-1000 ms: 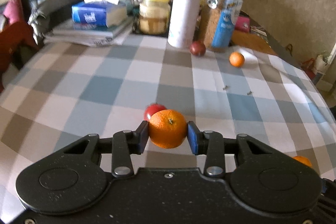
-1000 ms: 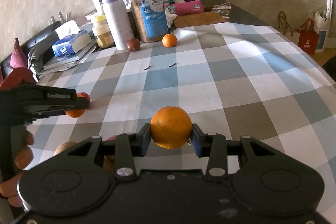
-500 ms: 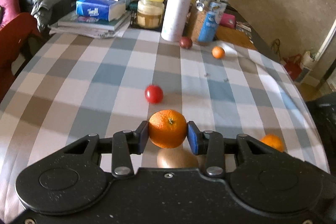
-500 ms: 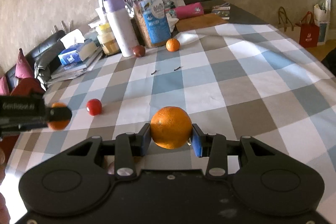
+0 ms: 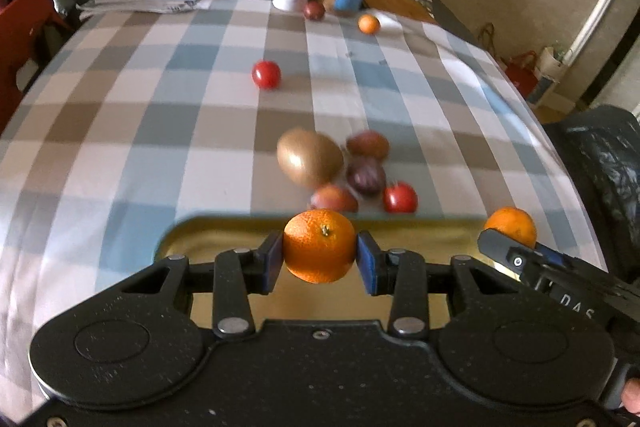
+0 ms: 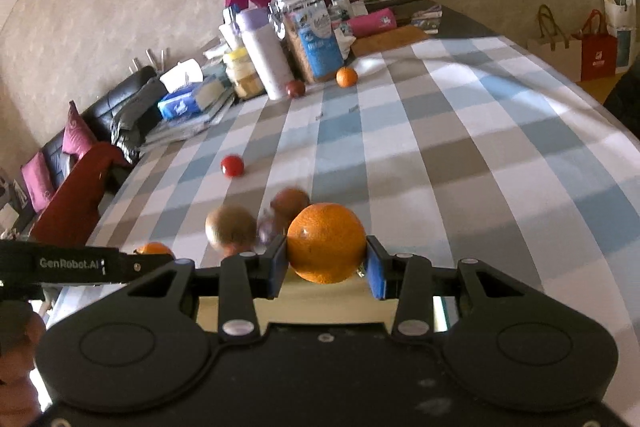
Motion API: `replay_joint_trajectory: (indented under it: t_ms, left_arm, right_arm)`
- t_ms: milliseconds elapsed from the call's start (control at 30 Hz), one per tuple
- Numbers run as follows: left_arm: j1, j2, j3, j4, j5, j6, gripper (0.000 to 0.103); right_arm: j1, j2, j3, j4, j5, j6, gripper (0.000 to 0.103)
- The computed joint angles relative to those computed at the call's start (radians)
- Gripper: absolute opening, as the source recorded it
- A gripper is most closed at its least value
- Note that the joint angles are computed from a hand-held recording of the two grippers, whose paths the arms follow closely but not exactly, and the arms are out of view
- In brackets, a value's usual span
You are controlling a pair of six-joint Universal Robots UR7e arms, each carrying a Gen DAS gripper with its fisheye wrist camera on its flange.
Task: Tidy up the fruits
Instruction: 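Carry the orange in left gripper and orange in right gripper over the gold tray, then open left gripper to drop its orange in the tray while right gripper releases its orange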
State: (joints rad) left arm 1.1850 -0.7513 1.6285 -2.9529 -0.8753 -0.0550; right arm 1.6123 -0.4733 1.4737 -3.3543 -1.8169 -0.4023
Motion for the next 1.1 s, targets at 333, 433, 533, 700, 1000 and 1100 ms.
replay_joint_trajectory:
  t_ms: [333, 433, 533, 700, 1000, 1100]
  left_arm:
    - [-0.018, -0.005, 0.111, -0.068, 0.028, -0.009, 0.048]
    - [-0.017, -0.003, 0.119, -0.062, 0.031, -0.028, 0.048]
    - [-0.018, 0.001, 0.122, -0.06, 0.047, -0.036, 0.048]
    - [-0.027, 0.007, 0.134, -0.112, 0.068, -0.005, 0.048]
    - [-0.036, 0.017, 0.14, -0.163, 0.078, 0.042, 0.054]
    - [-0.038, 0.021, 0.143, -0.184, 0.083, 0.051, 0.056]
  right_arm:
    - [0.002, -0.027, 0.11, -0.069, -0.065, -0.069, 0.042]
    - [0.004, -0.026, 0.113, -0.061, -0.069, -0.084, 0.042]
    - [0.006, -0.02, 0.106, -0.053, -0.073, -0.095, 0.042]
    - [0.01, -0.019, 0.104, -0.047, -0.08, -0.114, 0.043]
    - [0.022, -0.002, 0.091, -0.063, -0.115, -0.139, 0.043]
    - [0.022, -0.004, 0.101, -0.102, -0.097, -0.152, 0.043]
